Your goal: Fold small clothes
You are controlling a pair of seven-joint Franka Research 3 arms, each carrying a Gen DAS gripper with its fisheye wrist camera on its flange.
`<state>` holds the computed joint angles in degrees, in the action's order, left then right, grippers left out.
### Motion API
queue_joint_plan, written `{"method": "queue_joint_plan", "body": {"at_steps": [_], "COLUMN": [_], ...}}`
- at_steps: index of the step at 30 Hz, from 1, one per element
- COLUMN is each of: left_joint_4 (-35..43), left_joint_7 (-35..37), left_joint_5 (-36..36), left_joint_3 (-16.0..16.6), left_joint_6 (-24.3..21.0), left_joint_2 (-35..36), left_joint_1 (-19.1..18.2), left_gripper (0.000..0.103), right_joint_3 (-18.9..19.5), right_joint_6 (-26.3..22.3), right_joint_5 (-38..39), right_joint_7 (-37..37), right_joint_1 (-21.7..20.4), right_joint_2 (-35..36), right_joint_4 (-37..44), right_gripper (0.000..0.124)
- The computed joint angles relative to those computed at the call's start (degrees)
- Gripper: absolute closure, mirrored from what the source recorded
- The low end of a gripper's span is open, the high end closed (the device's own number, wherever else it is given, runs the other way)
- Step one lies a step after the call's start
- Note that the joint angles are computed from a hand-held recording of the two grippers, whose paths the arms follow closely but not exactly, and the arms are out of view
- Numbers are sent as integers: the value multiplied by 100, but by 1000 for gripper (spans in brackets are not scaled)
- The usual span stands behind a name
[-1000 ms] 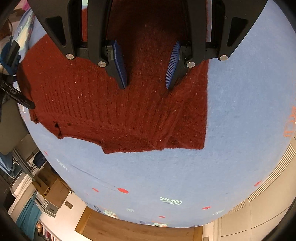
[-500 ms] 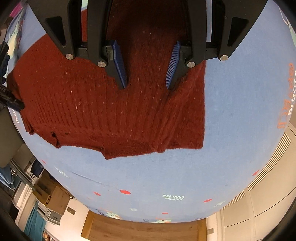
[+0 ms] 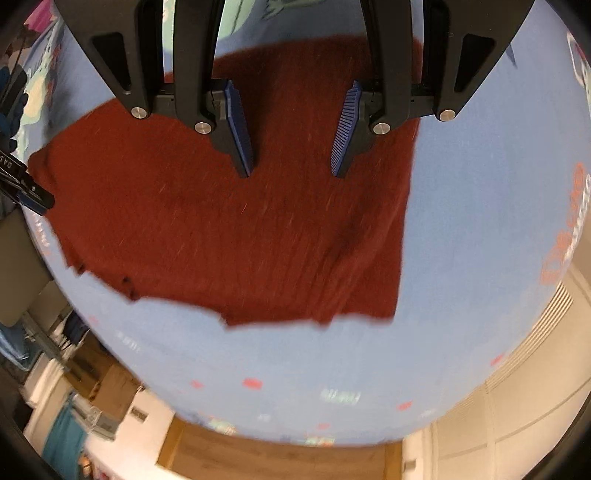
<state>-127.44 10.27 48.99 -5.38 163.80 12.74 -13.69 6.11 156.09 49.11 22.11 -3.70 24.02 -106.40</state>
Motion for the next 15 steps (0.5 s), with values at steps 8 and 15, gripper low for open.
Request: {"method": "queue_joint_plan", "body": {"at_steps": [8, 15], "left_joint_4": [-471, -917], "left_joint_7": [-104, -685], "left_joint_5": [-372, -243], "left_joint_3": [-192, -400], "left_joint_6": [-40, 81], "left_joint_2": [-563, -1168], "left_joint_1": [61, 162], "left_gripper": [64, 64], "right_joint_3": [-119, -218], "right_joint_6": [-164, -324], "right_joint_5": [-192, 289], "right_joint_7": [500, 189], "right_joint_1": [-187, -289], "right_joint_2": [-62, -576], "right_joint_4": [-221, -707], "right_gripper": [61, 61]}}
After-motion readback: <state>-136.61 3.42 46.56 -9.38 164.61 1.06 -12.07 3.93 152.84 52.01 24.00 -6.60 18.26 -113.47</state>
